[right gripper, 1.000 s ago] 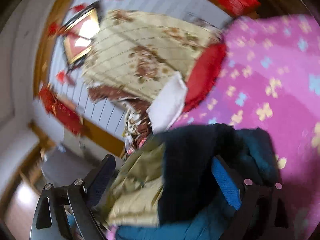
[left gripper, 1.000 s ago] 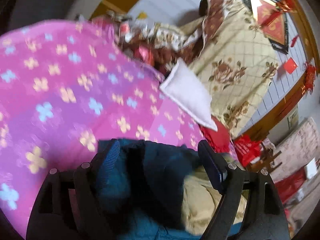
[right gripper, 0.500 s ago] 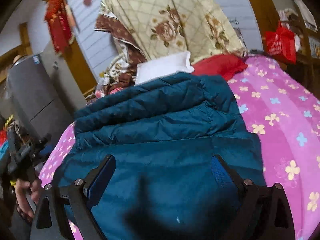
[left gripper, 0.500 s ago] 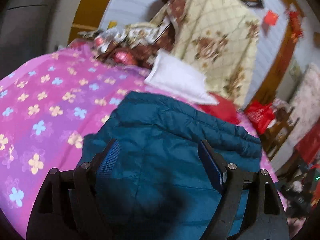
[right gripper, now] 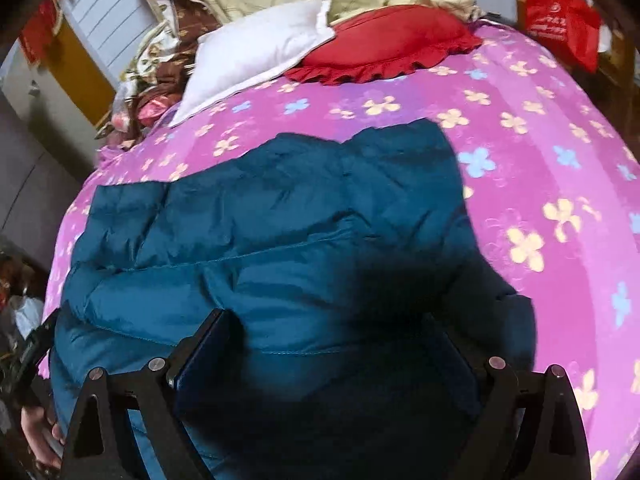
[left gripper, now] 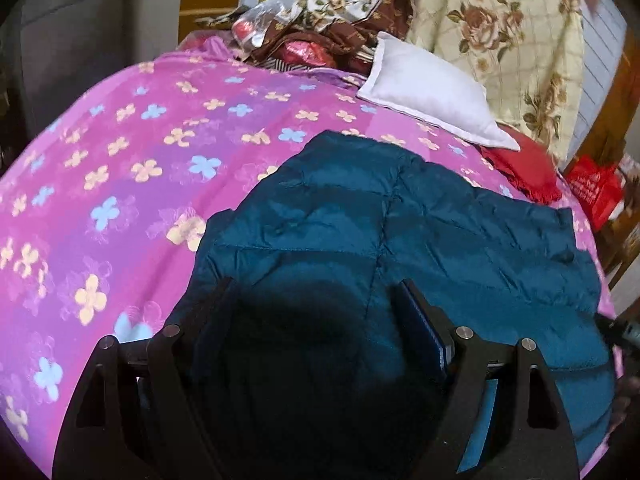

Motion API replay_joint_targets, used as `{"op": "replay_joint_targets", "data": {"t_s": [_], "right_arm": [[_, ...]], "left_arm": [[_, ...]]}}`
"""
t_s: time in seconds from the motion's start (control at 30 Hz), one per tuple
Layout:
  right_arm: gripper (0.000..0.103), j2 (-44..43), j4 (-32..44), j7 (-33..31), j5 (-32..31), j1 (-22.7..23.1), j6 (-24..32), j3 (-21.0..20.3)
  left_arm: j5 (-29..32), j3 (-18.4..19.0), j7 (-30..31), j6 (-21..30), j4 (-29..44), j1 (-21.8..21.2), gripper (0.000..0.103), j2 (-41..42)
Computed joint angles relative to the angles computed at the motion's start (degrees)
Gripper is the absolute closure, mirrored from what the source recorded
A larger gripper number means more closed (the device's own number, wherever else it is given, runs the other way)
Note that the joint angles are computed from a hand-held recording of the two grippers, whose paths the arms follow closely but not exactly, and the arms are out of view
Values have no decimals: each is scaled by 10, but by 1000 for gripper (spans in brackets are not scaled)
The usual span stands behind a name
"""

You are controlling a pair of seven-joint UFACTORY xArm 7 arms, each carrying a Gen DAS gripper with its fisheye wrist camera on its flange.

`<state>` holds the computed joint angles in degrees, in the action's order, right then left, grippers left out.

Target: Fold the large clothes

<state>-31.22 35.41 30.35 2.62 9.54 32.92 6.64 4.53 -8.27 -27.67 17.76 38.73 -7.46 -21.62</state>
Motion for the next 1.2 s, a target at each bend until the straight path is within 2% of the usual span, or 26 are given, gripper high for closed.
{"op": "replay_joint_targets", "data": {"t_s": [0.03,0.07,0.13,0.3,0.33,0.37,0.43,0.5,0.67,0.87,0.97,1.03,1.13,1.17,1.2], "right_arm": [[9,-19,3,37,-26,-22,15,29],[9,-33,2,51,-32,-23,12,37],[9,-70,-11,65,-22,0,-19,43],[9,-176,-66,112,-32,44,-47,102],[9,-181,-74,119,-39,47,-45,114],[9,-174,-76,128,-45,46,-40,125],[8,-163,-101,147,-45,55,-33,129],[6,-181,-148,168,-60,53,-104,139],[4,-195,-198,218,-103,19,-197,184],[2,-199,-206,226,-135,12,-214,196],[2,-200,-208,228,-139,17,-216,188],[1,-200,-209,229,-140,20,-215,186],[0,-201,-211,226,-142,23,-217,179],[0,-201,-212,226,-142,24,-218,178],[0,-200,-212,225,-142,24,-218,178]], "left_arm": [[-8,6,8,0,-2,-9,22,-5],[-21,13,16,-2,-4,-20,22,-11],[-67,41,58,-17,-13,-67,22,-32],[-96,40,138,-29,-21,-127,22,-54],[-95,36,153,-10,-12,-134,22,-41],[-88,23,152,11,-4,-126,22,-29],[-70,-1,138,5,-10,-105,20,-17],[-55,-13,130,6,-8,-94,18,-13],[-69,-2,137,8,-6,-102,12,-4],[-58,-11,123,13,1,-93,11,3],[-85,13,147,22,6,-112,11,-7],[-115,37,163,2,0,-117,11,-27],[-116,50,136,-27,-13,-60,11,-61],[-121,62,133,-24,-12,-51,11,-63],[-142,93,145,-17,-8,-58,11,-58]]}}
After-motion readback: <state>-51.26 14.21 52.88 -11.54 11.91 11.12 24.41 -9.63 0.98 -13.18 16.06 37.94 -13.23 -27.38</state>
